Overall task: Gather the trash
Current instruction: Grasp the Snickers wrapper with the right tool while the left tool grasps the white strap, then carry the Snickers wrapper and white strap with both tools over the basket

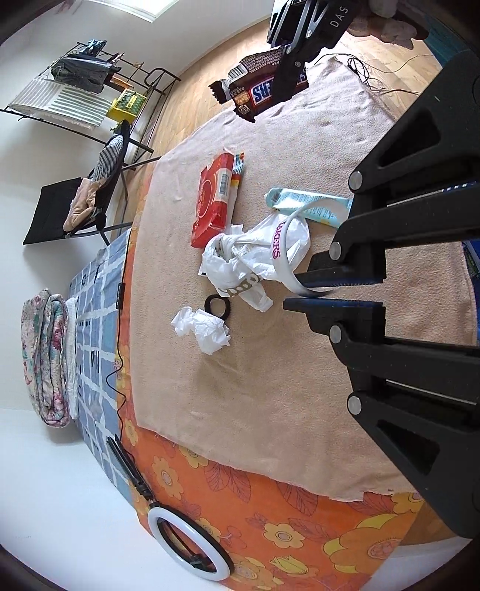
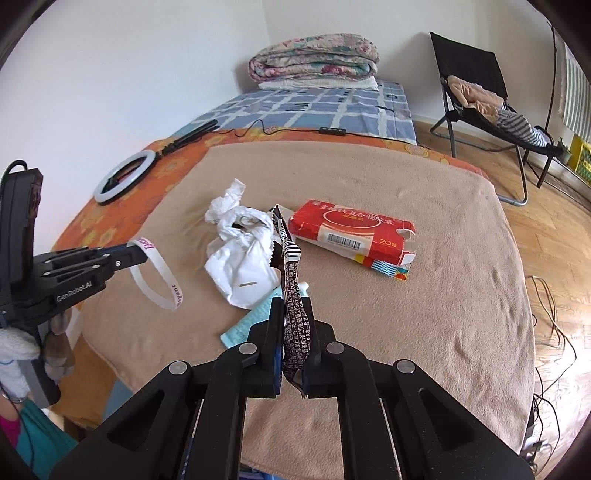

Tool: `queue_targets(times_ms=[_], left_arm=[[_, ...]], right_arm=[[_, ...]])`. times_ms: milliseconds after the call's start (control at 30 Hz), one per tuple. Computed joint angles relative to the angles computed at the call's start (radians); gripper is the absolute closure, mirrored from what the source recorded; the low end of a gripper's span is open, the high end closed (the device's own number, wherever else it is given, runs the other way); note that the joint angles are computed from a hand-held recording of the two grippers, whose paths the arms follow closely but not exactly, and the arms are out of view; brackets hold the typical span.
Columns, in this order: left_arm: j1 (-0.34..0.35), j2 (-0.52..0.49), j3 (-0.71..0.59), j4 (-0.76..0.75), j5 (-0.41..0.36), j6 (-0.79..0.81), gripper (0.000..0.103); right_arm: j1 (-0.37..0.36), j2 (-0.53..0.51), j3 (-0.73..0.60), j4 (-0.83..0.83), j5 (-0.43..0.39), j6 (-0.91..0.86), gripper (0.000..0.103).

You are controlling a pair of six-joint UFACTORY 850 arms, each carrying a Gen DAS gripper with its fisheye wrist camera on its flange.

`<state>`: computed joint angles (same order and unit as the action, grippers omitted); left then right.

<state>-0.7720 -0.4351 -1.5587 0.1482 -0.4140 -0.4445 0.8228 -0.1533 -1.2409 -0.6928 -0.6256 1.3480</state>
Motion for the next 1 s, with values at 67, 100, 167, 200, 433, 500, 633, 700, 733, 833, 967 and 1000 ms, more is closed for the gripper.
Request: queue_targets(times_ms=[67, 100, 167, 200, 433, 500, 633, 700, 733, 833, 967, 1000], left_arm=[[-0.01, 0.025, 0.025, 0.015, 0.006, -0.004, 0.1], [-0.015, 0.035, 0.036, 0.024, 0.007, -0.006, 0.1], [-0.026, 0.06, 0.063, 0.035, 0.013, -0.005, 0.1], [-0.031, 0.073, 0.078, 0.044, 0.018, -0.009, 0.1], [-0.053, 0.138, 0.177, 0.037, 0.032, 0.0, 0.1], [-0.061, 0.149, 0.199, 0.045, 0.03, -0.002, 0.1], [-0.074, 0.17, 0.24, 0.031, 0.027, 0.011, 0.1], [-0.082, 0.184, 0.261, 0.043, 0.031, 0.001, 0.1], [-0.086, 0.189, 0.27, 0.055, 0.033, -0.01, 0.1], [-0.09, 0.198, 0.289, 0.032, 0.028, 0.008, 0.1], [-0.102, 0.208, 0.324, 0.052, 0.023, -0.006, 0.1], [-0.103, 0.208, 0.332, 0.043, 0.02, 0.001, 0.1]], right_arm=[[0.026, 0.012, 0.002, -0.023, -0.015, 0.024, 0.097], [0.039, 0.015, -0.001, -0.036, -0.027, 0.03, 0.097], [0.068, 0.017, -0.007, -0.059, -0.054, 0.034, 0.097], [0.081, 0.018, -0.011, -0.068, -0.066, 0.036, 0.097], [0.169, 0.03, -0.004, -0.123, -0.124, 0.081, 0.097], [0.193, 0.036, 0.005, -0.132, -0.134, 0.098, 0.097], [0.23, 0.034, 0.01, -0.138, -0.144, 0.113, 0.097], [0.242, 0.035, 0.015, -0.135, -0.136, 0.12, 0.097], [0.246, 0.033, 0.016, -0.133, -0.132, 0.123, 0.097], [0.258, 0.031, 0.023, -0.122, -0.114, 0.129, 0.097], [0.272, 0.028, 0.033, -0.114, -0.09, 0.139, 0.097], [0.276, 0.028, 0.038, -0.113, -0.084, 0.146, 0.097]])
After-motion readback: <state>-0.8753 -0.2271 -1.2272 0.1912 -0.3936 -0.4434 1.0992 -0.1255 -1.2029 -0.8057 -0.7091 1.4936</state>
